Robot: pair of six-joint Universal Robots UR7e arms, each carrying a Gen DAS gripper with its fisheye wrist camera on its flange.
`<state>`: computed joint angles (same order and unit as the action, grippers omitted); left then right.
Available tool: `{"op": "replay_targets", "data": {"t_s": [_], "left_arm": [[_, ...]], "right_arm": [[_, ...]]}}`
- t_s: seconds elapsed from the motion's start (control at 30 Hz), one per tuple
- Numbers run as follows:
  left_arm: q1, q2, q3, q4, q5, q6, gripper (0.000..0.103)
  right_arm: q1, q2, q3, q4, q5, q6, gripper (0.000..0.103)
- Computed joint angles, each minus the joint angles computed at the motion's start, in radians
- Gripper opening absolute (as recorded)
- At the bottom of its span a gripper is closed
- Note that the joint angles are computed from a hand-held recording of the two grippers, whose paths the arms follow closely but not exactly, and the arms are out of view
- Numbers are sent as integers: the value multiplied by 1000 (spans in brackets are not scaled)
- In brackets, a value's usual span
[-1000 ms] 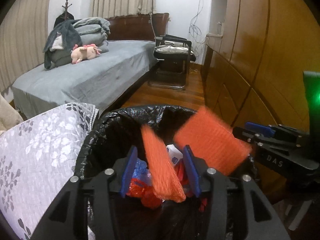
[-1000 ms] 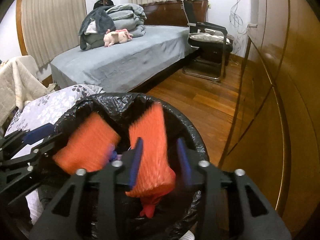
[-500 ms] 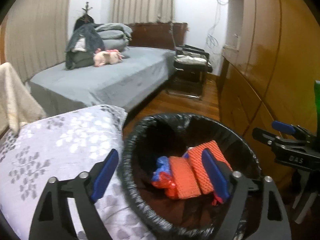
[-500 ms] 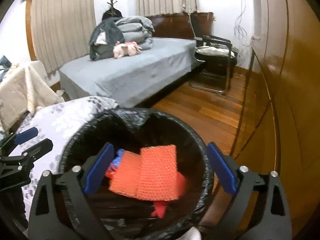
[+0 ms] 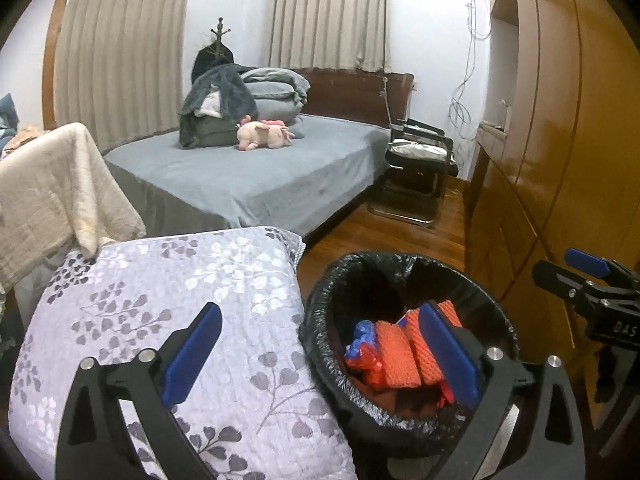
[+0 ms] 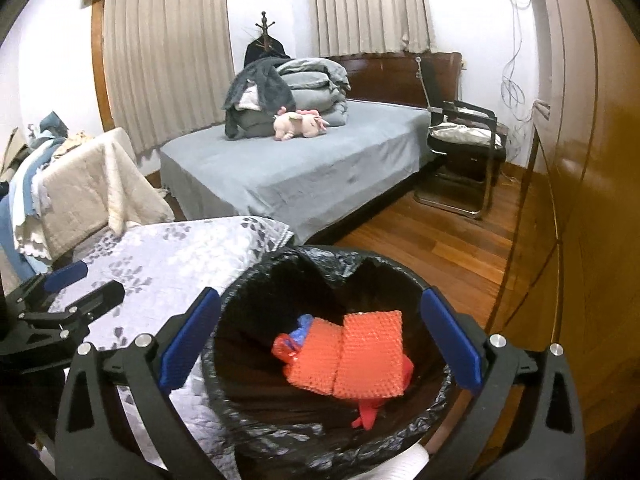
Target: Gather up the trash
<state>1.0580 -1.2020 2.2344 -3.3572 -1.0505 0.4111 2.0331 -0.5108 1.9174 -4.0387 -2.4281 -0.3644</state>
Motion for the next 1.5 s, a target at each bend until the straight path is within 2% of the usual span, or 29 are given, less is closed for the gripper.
{"op": "replay_targets", "data": {"t_s": [0.37, 0.67, 1.13, 1.5], "left_arm": [[-57, -108, 81, -16, 57, -18, 97], [-96, -182, 132, -41, 77, -14, 97], [-144, -277, 199, -61, 101, -16, 97], [-155, -298, 206, -61, 112, -14, 97]], "right_arm": [[85, 3, -8, -4, -11, -48, 98], [136, 13, -10, -25, -32, -79, 98], [181, 34, -8, -61, -51, -106, 98], [189, 38, -13, -63, -51, -111, 98]]}}
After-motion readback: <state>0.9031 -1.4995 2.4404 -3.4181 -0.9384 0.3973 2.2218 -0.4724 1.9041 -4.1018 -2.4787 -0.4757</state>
